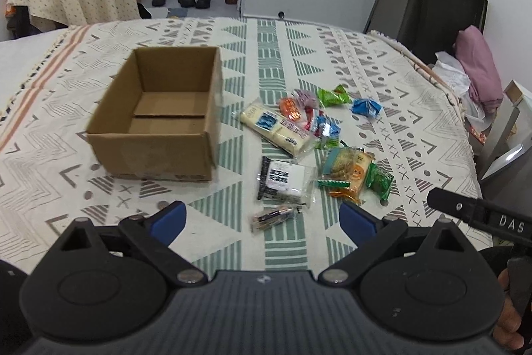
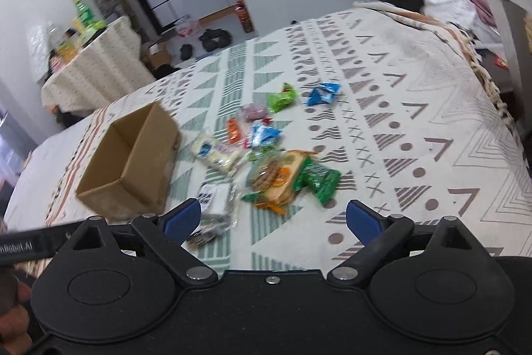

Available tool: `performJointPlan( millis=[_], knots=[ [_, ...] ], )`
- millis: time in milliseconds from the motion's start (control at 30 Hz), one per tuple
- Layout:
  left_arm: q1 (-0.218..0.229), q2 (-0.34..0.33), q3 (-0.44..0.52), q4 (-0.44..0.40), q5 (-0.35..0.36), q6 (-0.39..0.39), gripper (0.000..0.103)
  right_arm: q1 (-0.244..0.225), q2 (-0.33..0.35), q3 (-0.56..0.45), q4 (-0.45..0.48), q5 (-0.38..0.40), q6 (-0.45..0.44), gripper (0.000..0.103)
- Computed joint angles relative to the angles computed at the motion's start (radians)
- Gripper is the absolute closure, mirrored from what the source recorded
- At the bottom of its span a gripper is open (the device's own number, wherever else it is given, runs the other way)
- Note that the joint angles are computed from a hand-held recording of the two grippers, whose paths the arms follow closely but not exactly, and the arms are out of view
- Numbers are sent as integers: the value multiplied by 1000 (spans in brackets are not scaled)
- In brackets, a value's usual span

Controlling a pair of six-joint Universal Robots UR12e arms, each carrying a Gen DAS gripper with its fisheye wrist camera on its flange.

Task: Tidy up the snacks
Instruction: 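Grasp the green candy packet with the right tool while the left tool approaches the snacks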

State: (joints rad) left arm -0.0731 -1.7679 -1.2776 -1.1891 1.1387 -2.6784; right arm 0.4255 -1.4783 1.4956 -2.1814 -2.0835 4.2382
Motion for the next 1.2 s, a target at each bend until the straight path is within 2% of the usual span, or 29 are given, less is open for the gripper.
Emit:
performJointPlan(
  millis=[200,433,600,733,1000,1200],
  knots=[
    [-34,-23,8,-17,32,-16,10,-36,-23,52,-24,36,73,18],
    [-65,-47,12,-21,86,-48,17,-64,-29,93,-86,65,96,23],
    [-84,-66,15,-29,124,-64,24,-77,-29,114,-120,80,111,24],
    [-100,-84,19,-34,156,-66,26,-82,-19,116,-129,79,97,27],
    [-124,-118,25,-30,235,-110,32,-108,-11,135,-157,113,127,31],
    [-132,-136,29,-38,249,-122,38,-130,-4,147,-178,132,161,31]
  ],
)
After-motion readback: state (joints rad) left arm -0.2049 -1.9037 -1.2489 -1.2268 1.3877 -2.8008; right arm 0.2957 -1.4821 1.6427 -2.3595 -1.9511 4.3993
